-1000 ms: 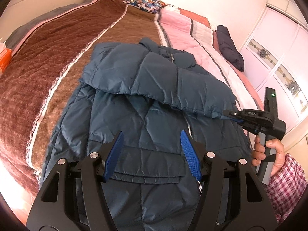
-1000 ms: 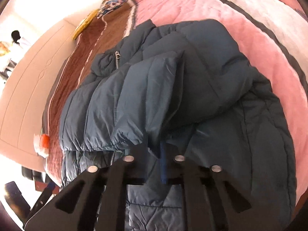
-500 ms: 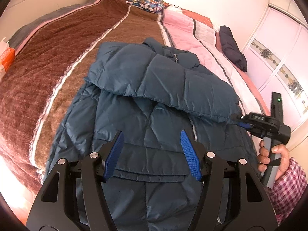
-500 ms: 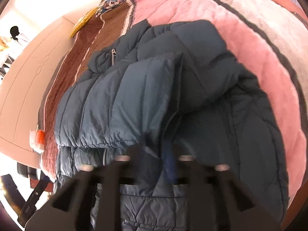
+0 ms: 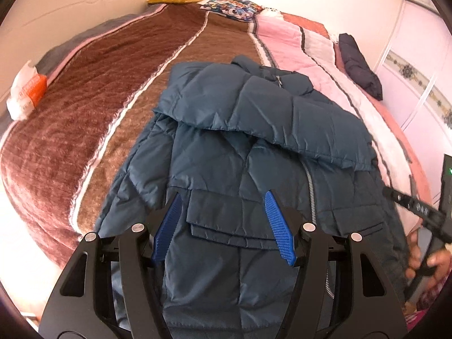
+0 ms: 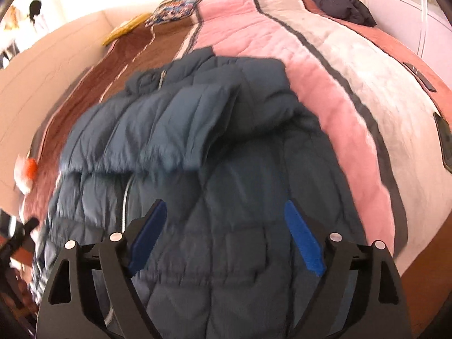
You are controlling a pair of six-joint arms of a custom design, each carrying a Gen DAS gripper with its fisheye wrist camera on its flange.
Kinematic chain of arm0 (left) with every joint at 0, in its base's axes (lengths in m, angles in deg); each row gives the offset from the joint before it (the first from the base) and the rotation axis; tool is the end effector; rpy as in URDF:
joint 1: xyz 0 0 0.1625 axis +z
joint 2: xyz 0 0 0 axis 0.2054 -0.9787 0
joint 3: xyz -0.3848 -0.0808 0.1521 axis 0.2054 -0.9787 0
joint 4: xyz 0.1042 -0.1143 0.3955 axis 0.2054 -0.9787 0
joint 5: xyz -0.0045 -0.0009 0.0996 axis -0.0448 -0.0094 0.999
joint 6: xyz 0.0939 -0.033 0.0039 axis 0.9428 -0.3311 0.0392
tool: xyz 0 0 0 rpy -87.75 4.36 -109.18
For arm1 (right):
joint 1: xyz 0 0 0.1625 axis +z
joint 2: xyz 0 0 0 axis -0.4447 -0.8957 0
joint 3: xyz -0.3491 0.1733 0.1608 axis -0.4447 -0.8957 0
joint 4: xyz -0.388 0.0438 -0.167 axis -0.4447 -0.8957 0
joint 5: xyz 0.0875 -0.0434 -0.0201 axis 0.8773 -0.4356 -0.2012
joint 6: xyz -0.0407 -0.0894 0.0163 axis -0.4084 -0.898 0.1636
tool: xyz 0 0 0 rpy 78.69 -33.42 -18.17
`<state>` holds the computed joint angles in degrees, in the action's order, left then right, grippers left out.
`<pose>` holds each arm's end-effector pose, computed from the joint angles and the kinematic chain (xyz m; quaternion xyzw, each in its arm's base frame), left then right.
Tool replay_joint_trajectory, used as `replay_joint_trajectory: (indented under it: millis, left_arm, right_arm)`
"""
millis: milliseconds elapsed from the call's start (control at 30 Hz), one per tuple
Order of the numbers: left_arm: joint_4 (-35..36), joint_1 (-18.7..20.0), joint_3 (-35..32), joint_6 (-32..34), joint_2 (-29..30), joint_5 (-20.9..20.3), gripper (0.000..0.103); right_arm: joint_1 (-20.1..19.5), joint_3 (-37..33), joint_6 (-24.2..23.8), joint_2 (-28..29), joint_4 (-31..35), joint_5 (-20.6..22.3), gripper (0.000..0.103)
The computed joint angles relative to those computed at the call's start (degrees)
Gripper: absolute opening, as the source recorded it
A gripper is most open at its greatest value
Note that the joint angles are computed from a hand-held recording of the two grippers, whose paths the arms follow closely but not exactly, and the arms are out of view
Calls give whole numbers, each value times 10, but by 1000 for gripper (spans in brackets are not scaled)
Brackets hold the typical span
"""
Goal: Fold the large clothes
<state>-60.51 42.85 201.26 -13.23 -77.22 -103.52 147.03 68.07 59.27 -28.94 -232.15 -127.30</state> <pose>-0.0818 -0.4687 0.3995 0.1183 0.8987 -0.3216 0.2737 0.3382 -0.4523 0.1104 0.0379 -0.8995 0.3310 0.2827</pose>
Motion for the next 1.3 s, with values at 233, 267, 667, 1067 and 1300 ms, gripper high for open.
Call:
replay_joint_trajectory:
  millis: [233, 267, 667, 1067, 1300]
  left_arm:
    - [7, -22, 11, 20, -3, 10, 63]
    - [8, -24, 12, 19, -5, 13, 64]
    - [16, -36, 22, 1, -25, 33, 70]
    - [141, -5, -29, 15, -81, 2, 71]
    - [268, 47, -83, -7, -122, -71, 71]
  right_arm:
    - [19, 26, 38, -5, 27, 25, 84]
    - [21, 32, 26, -6, -2, 34, 84]
    - [59, 22, -13, 6, 2, 15, 85]
    - [49, 52, -52, -58, 48, 12, 85]
    - [28, 108, -33, -172, 158, 47, 85]
